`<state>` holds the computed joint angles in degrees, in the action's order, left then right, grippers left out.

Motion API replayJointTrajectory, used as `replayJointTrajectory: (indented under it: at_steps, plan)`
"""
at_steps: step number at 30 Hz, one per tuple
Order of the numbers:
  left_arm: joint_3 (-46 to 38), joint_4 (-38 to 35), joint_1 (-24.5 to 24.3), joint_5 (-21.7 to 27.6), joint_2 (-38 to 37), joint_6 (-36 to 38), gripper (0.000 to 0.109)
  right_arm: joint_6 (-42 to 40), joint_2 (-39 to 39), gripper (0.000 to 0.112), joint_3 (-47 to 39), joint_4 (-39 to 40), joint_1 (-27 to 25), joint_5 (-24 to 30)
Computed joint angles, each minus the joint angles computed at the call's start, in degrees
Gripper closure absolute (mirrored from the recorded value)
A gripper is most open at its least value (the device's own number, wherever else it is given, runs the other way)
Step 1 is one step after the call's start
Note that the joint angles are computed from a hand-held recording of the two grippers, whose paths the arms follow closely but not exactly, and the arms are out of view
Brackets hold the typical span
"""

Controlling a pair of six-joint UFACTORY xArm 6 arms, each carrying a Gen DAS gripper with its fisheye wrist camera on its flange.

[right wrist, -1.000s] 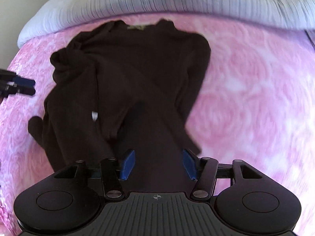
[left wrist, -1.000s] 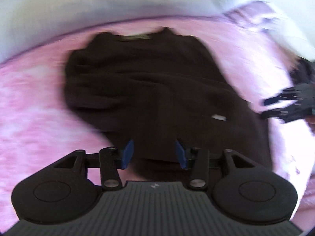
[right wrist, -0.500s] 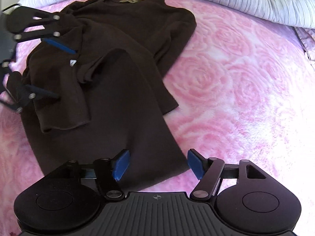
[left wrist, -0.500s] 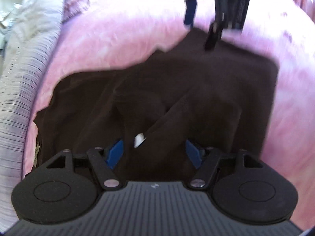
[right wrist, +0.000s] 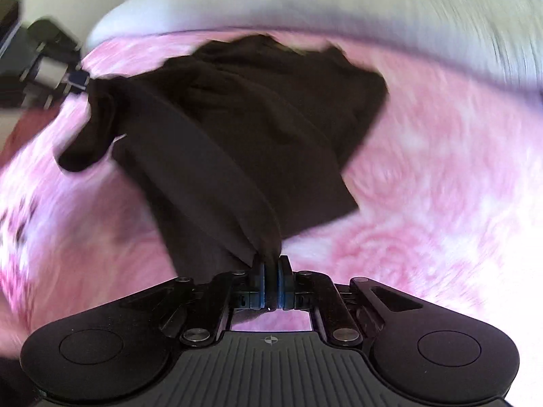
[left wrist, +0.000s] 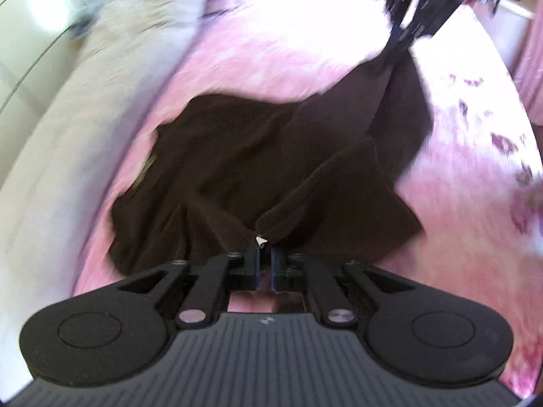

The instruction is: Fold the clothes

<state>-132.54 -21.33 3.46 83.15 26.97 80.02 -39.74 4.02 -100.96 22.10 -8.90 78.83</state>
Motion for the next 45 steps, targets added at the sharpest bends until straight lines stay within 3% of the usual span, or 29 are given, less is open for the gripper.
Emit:
replayJointTrajectory:
  at_steps: [4,8,15,17,20,21,24,27,28,30,33,37,40,42,45]
  plan:
    - [8.3,4.1,7.1,2.8,-8.5,-0.4,0.105,-4.0,-7.2,0.107,1.3,1.2,2.5,7.0]
    - [21.1,8.6,12.4,-0.2,-16.7,0.3,0.109,-6.0,-14.3,0.107,7.1,0.3,8.3,12.5]
    - [34.7,9.2,19.4,-0.5,-24.2,0.5,0.109,-3.5,-23.9,0.107,21.9,-7.6,18.7,12.8]
    - [35.6,8.0,20.3,0.6,-24.0,-3.2,0.109,-1.9,-24.4,0.107,24.3,-9.6,20.3,11.4]
    - [35.9,6.2,20.6,1.1,-22.0,-15.6,0.087,-0.1,-25.1,0.107,26.9,-12.4,20.8,10.1]
    - [35.9,5.5,20.7,1.2,-21.3,-19.9,0.07,0.0,-25.2,0.107,27.5,-13.3,20.6,9.8]
    - [36.8,7.0,19.9,-1.1,-18.7,-30.1,0.067,-0.7,-26.2,0.107,29.8,-15.8,20.7,9.1]
    - [37.6,9.3,19.2,-2.3,-17.1,-37.8,0.078,-1.2,-26.9,0.108,31.9,-18.2,22.2,7.8]
    - [38.2,9.5,19.2,-2.7,-17.0,-39.1,0.091,-1.5,-27.0,0.108,32.2,-18.8,22.6,7.6]
    - [38.7,8.2,19.4,-1.9,-17.8,-38.5,0.107,-2.3,-27.0,0.108,32.2,-20.1,23.0,7.7]
    - [39.0,5.5,21.0,1.3,-21.2,-35.0,0.107,-4.3,-26.7,0.108,30.0,-21.2,23.3,9.6]
    - [36.6,3.7,25.8,10.2,-25.0,-34.1,0.107,-9.2,-28.3,0.108,27.4,-22.9,23.0,13.9]
    - [39.3,4.2,28.1,15.3,-28.7,-34.0,0.107,-13.5,-31.0,0.108,28.6,-24.6,22.0,17.9]
    - [43.3,5.1,28.4,16.7,-31.5,-34.5,0.107,-16.1,-33.4,0.108,31.2,-25.8,21.2,19.3]
    - [52.1,6.4,27.3,15.0,-36.5,-35.8,0.106,-18.1,-36.9,0.108,36.8,-28.1,21.0,18.0]
